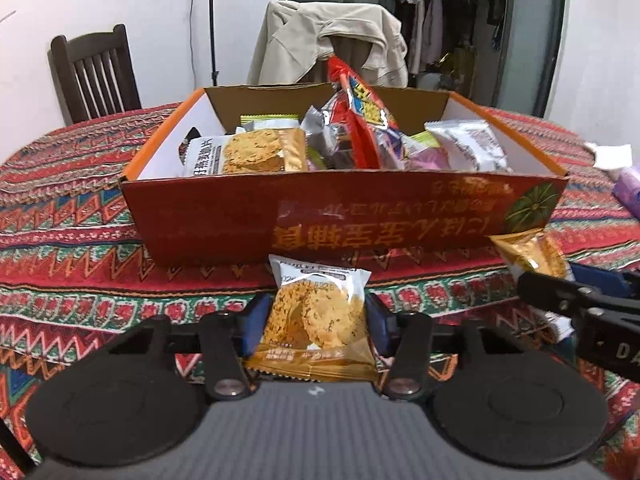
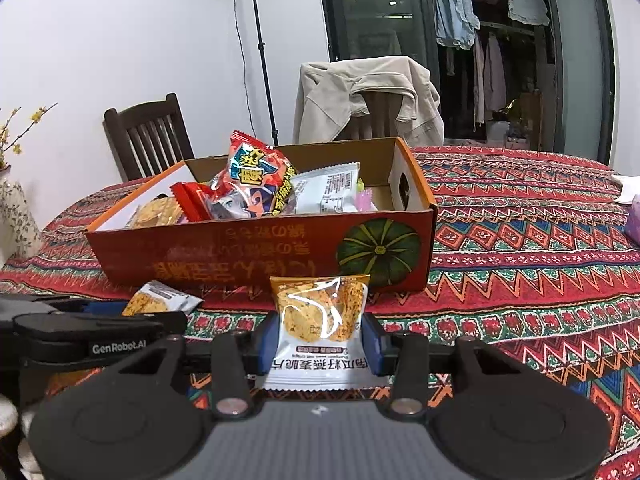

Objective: Organize snacks
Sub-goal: 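Lift both cookie packets and carry them over the box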

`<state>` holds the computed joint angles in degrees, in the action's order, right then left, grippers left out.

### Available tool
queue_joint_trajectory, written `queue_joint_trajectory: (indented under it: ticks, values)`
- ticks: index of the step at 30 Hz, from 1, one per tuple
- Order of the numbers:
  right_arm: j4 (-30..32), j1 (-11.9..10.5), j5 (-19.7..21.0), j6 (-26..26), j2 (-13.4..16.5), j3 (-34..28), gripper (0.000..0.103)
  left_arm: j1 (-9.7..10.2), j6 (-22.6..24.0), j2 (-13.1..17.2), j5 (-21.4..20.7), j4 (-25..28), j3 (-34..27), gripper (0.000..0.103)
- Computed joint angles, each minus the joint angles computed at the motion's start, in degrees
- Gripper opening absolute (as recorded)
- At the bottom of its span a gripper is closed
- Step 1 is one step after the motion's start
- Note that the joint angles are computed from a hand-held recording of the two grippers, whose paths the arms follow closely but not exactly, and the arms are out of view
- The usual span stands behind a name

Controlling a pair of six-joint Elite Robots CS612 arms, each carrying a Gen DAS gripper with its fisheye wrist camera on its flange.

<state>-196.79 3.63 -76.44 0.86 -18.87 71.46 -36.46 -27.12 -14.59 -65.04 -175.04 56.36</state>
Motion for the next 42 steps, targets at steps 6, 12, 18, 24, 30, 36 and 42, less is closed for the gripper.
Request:
queue_joint_trajectory:
  ticks: [6, 12, 18, 24, 30, 36, 42]
  values:
    - [-1.4, -0.1, 0.5, -0.2, 0.0, 0.3, 0.042, -0.13, 0.4, -0.3, 0.1, -1.7, 0.9, 0.05]
    - [-4.6, -0.2, 1.6, 0.1, 0.2, 0.8, 0.042, -0.51, 1.7, -0.9, 1.3, -5.3, 2.4, 0.05]
    - [-7.7, -0.2, 2.4, 0.1, 0.4, 0.9, 0.042, -0.94, 2.4, -1.5, 3.6, -8.5, 3.4, 0.05]
    - [-10.8, -0.1, 2.5, -0.3, 0.8, 0.9, 0.042, -1.02, 1.7, -2.6, 5.1, -10.5, 5.0, 0.05]
    - [-12.6, 0.0, 2.1, -0.1, 0.0, 1.4, 0.042, -1.1, 2.3, -4.2, 6.9, -13.2, 7.1, 0.05]
    - [-12.9, 0.3, 1.5, -0.6, -0.7, 0.5, 0.042, -0.94, 3.4, -4.9, 7.9, -15.3, 7.1, 0.05]
    - [-11.7, 0.7, 0.2, -1.1, -0.8, -2.3, 0.042, -0.43, 3.8, -4.3, 9.4, -14.8, 4.2, 0.05]
